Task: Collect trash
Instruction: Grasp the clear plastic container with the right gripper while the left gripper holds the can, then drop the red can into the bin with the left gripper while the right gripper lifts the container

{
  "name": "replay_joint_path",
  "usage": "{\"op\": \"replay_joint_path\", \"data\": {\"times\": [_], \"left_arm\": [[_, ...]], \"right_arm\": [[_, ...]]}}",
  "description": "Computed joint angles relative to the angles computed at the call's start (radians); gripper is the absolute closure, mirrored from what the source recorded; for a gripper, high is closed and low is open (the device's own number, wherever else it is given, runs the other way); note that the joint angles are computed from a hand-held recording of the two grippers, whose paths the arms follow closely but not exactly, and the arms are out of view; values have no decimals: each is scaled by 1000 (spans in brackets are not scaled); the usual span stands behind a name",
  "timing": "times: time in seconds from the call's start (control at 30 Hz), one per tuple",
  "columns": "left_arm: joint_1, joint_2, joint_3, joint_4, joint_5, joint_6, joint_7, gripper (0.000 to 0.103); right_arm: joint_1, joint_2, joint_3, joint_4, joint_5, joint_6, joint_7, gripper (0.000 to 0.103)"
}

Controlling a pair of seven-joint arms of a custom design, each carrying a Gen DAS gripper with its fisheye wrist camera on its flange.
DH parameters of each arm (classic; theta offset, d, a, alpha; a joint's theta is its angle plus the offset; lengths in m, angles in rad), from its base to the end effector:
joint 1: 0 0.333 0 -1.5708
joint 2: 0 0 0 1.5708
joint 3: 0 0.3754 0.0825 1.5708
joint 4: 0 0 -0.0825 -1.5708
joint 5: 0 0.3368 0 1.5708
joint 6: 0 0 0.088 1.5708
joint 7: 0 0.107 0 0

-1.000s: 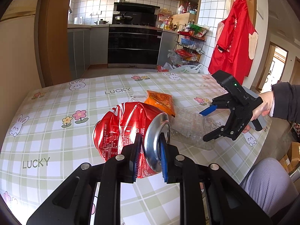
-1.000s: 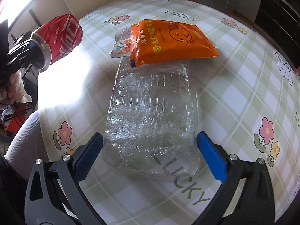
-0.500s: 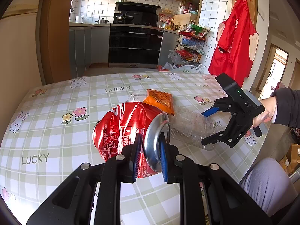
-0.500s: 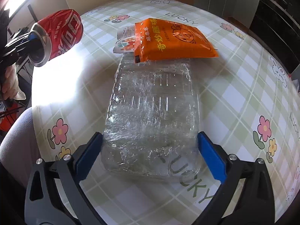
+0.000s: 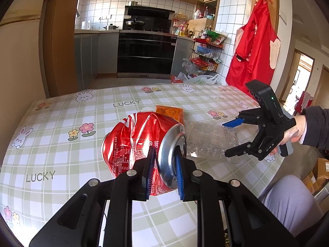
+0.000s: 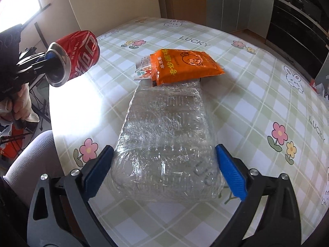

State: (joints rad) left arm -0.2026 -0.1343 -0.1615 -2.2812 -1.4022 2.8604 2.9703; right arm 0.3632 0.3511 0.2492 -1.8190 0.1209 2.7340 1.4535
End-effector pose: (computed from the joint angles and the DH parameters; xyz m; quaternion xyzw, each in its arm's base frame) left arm 0.4579 -0.1207 0.5405 -0.4444 0.7663 -0.4344 0.1630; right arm 0.5569 0.3566 0.4973 -0.8446 0.4493 -0.0776 0.2808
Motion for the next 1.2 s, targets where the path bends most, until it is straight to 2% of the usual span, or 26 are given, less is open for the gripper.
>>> {"op": "replay_joint_path", "data": {"times": [0.33, 0.47, 0.7, 0.83, 1.03, 1.2], "left_arm": [[-26, -96, 4, -40, 19, -2, -28, 84], [-43, -159, 11, -72, 9, -10, -48, 84], [-66, -299, 17, -145, 84, -34, -165, 84], [-90, -400, 19, -204, 173, -60, -277, 84], [-144, -550, 17, -297, 306, -144, -456, 84], [-196, -602, 6, -333, 373, -205, -570, 84]], "right_arm": [[23, -177, -60, -178, -67, 108, 146, 7], [36, -257, -63, -239, -89, 154, 178, 7], [102, -393, -65, -347, -244, 214, 322, 7], [104, -480, -34, -422, -376, 254, 484, 7], [2, -644, 76, -530, -598, 290, 797, 7], [-65, -764, 138, -606, -666, 321, 944, 7]]}}
